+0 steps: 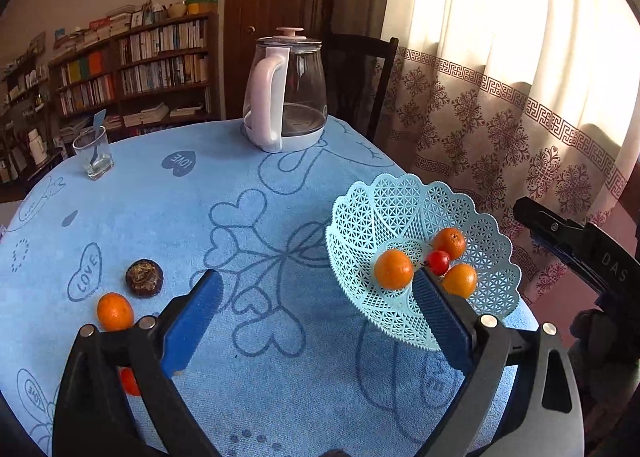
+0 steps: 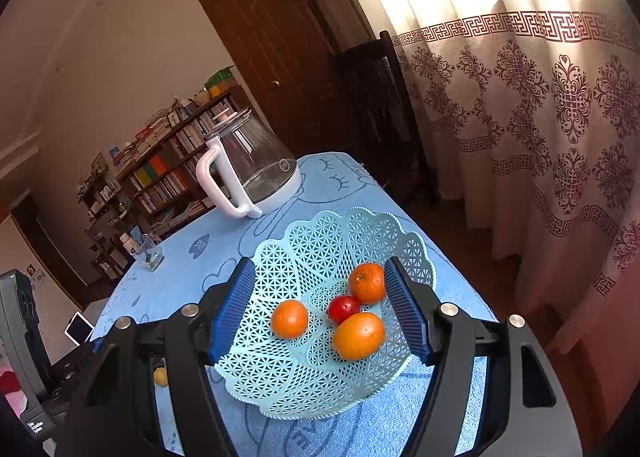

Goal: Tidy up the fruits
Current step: 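Lower the held orange into the basket and open the left tool, then withdraw both tools from the basket toward the remaining fruit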

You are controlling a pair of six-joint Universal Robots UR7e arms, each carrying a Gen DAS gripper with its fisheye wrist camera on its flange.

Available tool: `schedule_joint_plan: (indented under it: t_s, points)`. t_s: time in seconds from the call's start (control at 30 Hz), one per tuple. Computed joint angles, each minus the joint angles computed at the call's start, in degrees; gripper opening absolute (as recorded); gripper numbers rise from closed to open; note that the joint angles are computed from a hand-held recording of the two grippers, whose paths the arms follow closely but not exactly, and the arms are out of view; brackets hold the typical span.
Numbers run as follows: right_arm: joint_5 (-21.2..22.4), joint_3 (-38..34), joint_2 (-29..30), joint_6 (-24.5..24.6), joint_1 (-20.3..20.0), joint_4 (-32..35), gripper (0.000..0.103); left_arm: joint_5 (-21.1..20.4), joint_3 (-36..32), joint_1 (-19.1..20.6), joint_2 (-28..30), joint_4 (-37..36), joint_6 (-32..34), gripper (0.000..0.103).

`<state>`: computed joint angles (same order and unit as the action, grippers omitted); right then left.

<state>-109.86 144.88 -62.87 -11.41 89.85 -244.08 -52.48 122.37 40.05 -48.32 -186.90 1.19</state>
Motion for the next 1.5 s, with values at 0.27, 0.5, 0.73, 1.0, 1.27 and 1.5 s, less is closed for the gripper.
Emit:
schedule_joint_plan:
  t_s: [0.27, 0.5, 0.73, 1.0, 1.27, 1.5]
  points:
    - [0.16, -0.01, 0.54, -0.04, 0.38, -0.67, 0.069, 6.3, 1.63, -0.82, -3.17, -1.5, 1.03, 0.095]
    - [0.26, -0.11, 1.11, -0.19, 1.01, -1.01, 0.069, 8.06, 2.88, -0.12, -7.2, -1.91, 2.07, 0.095]
    - [0.37, -0.12, 1.45, -0.42, 1.81, -1.22, 0.07, 10.56, 4.08, 1.82, -10.62, -1.42, 1.36, 0.095]
    - [0.1, -0.26, 2.6, -0.97, 3.66, -1.91, 0.076, 12.18, 4.69, 4.53, -13.31, 0.03, -1.36, 0.095]
    - [-0.07, -0.32, 3.15, -1.31, 5.12, -1.87, 0.081, 12.79, 2.68, 7.75, -11.89, 3.69, -3.41, 0.095]
    - [-0.03, -0.61, 3.65, -1.39, 5.22, -1.06, 0.081, 9.87, 0.07, 11.45, -10.83, 10.45, -7.8, 0.095]
